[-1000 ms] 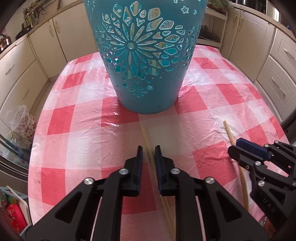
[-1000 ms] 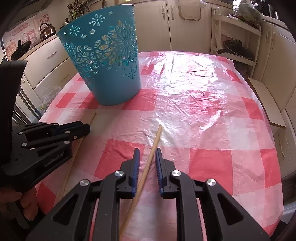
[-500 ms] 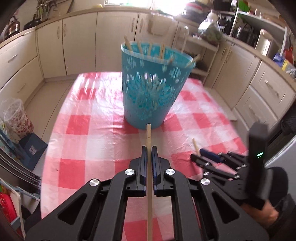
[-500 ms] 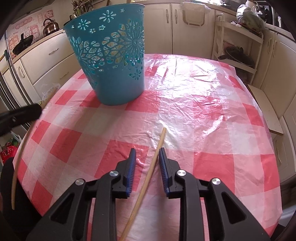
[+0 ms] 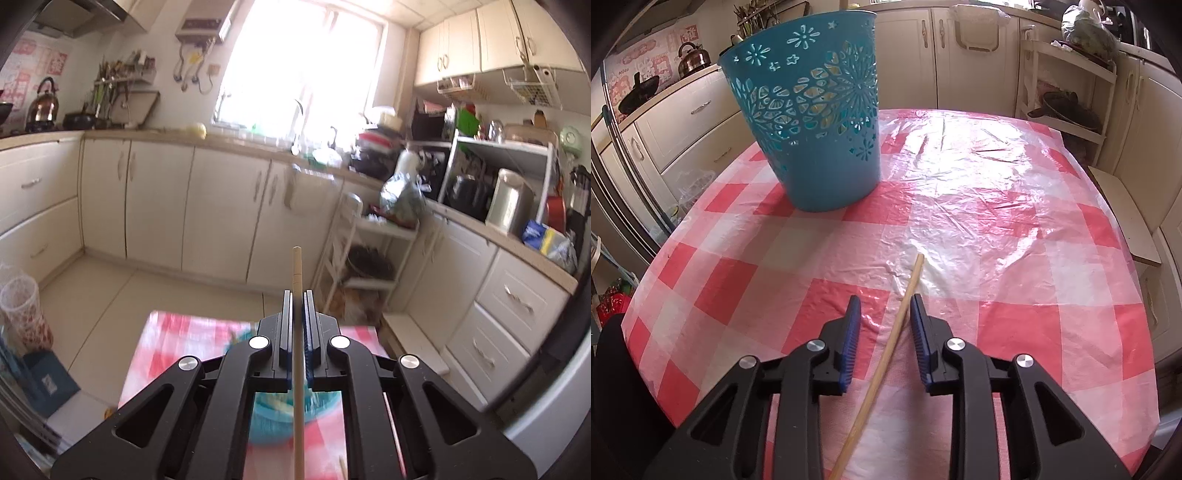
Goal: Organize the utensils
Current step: 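Lift the chopstick with the left tool over the basket and release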
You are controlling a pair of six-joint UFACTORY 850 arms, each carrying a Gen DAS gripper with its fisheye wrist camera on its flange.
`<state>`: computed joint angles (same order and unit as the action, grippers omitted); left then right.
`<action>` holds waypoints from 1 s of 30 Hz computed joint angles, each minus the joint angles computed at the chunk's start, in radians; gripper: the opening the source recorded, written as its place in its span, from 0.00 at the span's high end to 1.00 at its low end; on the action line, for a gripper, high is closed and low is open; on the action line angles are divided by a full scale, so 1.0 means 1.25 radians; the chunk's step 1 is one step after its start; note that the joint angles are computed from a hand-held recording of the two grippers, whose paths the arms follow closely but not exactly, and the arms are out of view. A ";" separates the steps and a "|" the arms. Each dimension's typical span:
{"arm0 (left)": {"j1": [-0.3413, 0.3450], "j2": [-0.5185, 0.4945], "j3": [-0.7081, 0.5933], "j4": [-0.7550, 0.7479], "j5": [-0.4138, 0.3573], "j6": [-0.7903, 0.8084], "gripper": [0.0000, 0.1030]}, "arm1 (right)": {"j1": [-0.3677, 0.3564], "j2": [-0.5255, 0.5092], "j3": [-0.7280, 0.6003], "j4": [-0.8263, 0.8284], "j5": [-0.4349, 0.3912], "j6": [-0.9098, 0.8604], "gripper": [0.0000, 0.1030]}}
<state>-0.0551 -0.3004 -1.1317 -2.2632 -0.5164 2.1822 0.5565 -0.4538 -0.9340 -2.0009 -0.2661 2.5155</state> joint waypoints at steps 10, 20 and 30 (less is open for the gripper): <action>-0.052 -0.154 -0.165 -0.382 -0.005 0.300 0.95 | 0.001 -0.003 -0.003 -0.030 0.007 0.018 0.65; -0.065 -0.202 -0.166 -0.431 0.011 0.366 0.95 | 0.002 -0.004 -0.006 -0.034 0.009 0.020 0.61; -0.059 -0.153 -0.083 -0.371 0.054 0.380 0.70 | 0.002 -0.003 -0.006 -0.030 0.011 0.013 0.60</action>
<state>-0.1286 -0.4922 -1.2353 -2.7271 -0.4486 2.6574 0.5585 -0.4577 -0.9414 -2.0383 -0.2519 2.5319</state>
